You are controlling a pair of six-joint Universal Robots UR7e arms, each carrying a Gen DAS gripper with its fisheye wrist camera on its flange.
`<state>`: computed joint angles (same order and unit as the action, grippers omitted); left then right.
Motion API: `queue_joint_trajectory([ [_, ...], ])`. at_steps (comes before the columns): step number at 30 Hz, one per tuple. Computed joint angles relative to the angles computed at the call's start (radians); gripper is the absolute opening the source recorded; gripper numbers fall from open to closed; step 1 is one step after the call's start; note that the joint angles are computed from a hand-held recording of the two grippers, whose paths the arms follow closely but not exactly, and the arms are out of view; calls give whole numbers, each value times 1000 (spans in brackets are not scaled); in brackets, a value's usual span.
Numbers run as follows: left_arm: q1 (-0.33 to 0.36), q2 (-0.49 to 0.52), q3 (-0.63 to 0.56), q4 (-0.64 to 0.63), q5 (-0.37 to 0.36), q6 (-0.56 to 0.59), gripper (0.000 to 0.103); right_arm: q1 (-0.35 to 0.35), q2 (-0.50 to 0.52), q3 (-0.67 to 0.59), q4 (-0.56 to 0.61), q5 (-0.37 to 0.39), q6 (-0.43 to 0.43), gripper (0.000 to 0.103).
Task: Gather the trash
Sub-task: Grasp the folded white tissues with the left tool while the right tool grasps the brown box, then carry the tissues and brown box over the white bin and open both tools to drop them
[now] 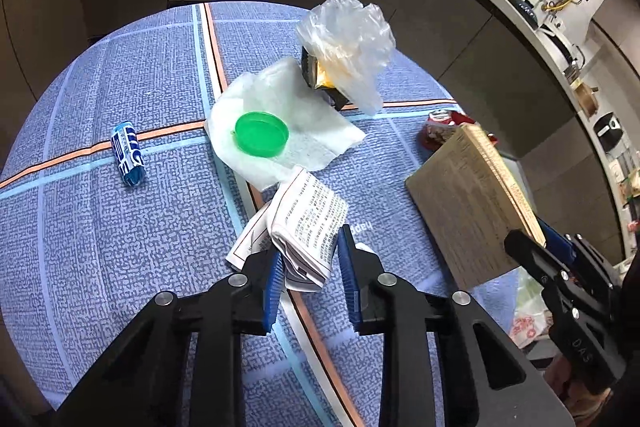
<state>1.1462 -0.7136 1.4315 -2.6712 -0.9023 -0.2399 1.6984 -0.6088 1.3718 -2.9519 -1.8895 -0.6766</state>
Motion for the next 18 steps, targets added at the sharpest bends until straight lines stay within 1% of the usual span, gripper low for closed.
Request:
queue_joint_trajectory([
  [1, -1, 5, -8, 7, 7, -7, 36, -3, 0, -3, 9, 8, 10, 34],
  [2, 1, 12, -19, 10, 9, -12, 38, -4, 2, -6, 12, 13, 13, 35],
  [3, 2, 13, -18, 8, 7, -15, 39, -4, 5, -11, 11, 13, 13, 38],
  [5, 4, 24, -38, 13, 10, -17, 45, -3, 15, -19, -4, 7, 3, 43],
  [10, 11, 32, -59, 33, 16, -22, 47, 0, 46, -68, 22, -4, 17, 43],
  [11, 12, 33, -62, 36, 14, -25, 46, 0, 49, -72, 28, -6, 19, 43],
  [12, 11, 33, -63, 39, 12, -28, 45, 0, 50, -75, 36, -7, 24, 38],
  [13, 11, 32, -61, 41, 12, -28, 40, -1, 52, -82, 48, -6, 27, 33],
  [14, 11, 31, -61, 47, 9, -25, 31, -2, 50, -79, 51, -2, 29, 33],
  [18, 3, 24, -50, 51, 10, -20, 24, -4, 36, -66, 63, 17, 36, 31],
])
